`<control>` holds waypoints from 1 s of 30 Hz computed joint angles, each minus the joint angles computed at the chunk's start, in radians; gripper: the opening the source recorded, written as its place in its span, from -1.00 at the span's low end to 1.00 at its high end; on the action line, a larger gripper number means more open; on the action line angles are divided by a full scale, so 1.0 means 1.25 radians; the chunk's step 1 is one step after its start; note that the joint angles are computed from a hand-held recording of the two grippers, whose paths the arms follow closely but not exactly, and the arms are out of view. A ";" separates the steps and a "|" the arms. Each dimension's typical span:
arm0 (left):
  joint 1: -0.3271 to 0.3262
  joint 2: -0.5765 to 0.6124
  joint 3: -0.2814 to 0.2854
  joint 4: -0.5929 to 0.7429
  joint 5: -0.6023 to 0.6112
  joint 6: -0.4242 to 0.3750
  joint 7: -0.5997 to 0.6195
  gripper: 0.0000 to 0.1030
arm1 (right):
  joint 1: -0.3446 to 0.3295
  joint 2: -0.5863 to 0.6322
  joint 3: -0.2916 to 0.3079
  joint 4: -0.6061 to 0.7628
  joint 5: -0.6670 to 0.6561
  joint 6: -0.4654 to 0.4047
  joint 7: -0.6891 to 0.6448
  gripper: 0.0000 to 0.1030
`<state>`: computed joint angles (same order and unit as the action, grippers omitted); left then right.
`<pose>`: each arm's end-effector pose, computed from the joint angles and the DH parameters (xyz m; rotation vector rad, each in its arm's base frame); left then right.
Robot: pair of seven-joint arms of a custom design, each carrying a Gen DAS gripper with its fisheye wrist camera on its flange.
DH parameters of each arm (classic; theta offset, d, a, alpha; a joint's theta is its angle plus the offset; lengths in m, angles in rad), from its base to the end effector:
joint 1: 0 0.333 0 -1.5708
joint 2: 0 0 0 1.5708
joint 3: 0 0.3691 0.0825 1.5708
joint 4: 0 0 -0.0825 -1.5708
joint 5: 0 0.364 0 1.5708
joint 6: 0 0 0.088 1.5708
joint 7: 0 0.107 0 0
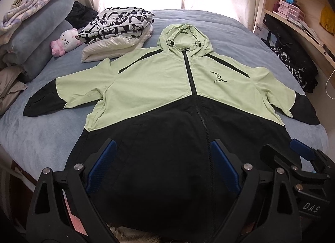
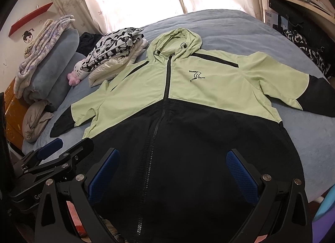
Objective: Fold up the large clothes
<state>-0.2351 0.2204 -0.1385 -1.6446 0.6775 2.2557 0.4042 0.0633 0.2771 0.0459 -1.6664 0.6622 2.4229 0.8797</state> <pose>0.6213 -0.2146 0.5896 -2.1495 1.3196 -0.4863 0.6732 0.0724 0.5564 -2.0213 1.3493 -0.1766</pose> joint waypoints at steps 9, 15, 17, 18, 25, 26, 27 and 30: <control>-0.002 0.008 0.003 0.011 0.012 0.004 0.004 0.74 | -0.001 0.007 0.001 0.014 0.003 0.008 -0.007 1.00; -0.010 0.011 0.010 0.026 0.057 0.022 -0.012 0.76 | -0.004 0.019 0.002 0.036 -0.005 0.027 -0.003 1.00; -0.011 0.017 0.011 0.037 0.061 0.017 -0.009 0.76 | -0.005 0.021 0.004 0.040 -0.006 0.039 -0.011 1.00; -0.011 0.021 0.011 0.044 0.059 0.013 -0.006 0.76 | -0.004 0.021 0.005 0.041 -0.006 0.047 -0.016 1.00; -0.024 0.052 0.014 0.102 0.060 -0.043 0.029 0.76 | 0.001 0.020 0.009 0.048 -0.017 0.103 -0.038 1.00; -0.025 0.055 0.015 0.110 0.059 -0.046 0.034 0.76 | 0.000 0.021 0.011 0.052 -0.016 0.101 -0.042 1.00; -0.027 0.059 0.016 0.116 0.059 -0.048 0.035 0.76 | -0.002 0.022 0.012 0.057 -0.015 0.097 -0.044 1.00; -0.027 0.067 0.019 0.136 0.056 -0.048 0.047 0.76 | -0.007 0.028 0.014 0.076 -0.013 0.083 -0.046 1.00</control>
<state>-0.2694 0.3043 -0.1145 -1.4751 0.7478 2.1961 0.4630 0.0548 0.3117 0.0631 -1.5711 0.6459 2.5268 0.8225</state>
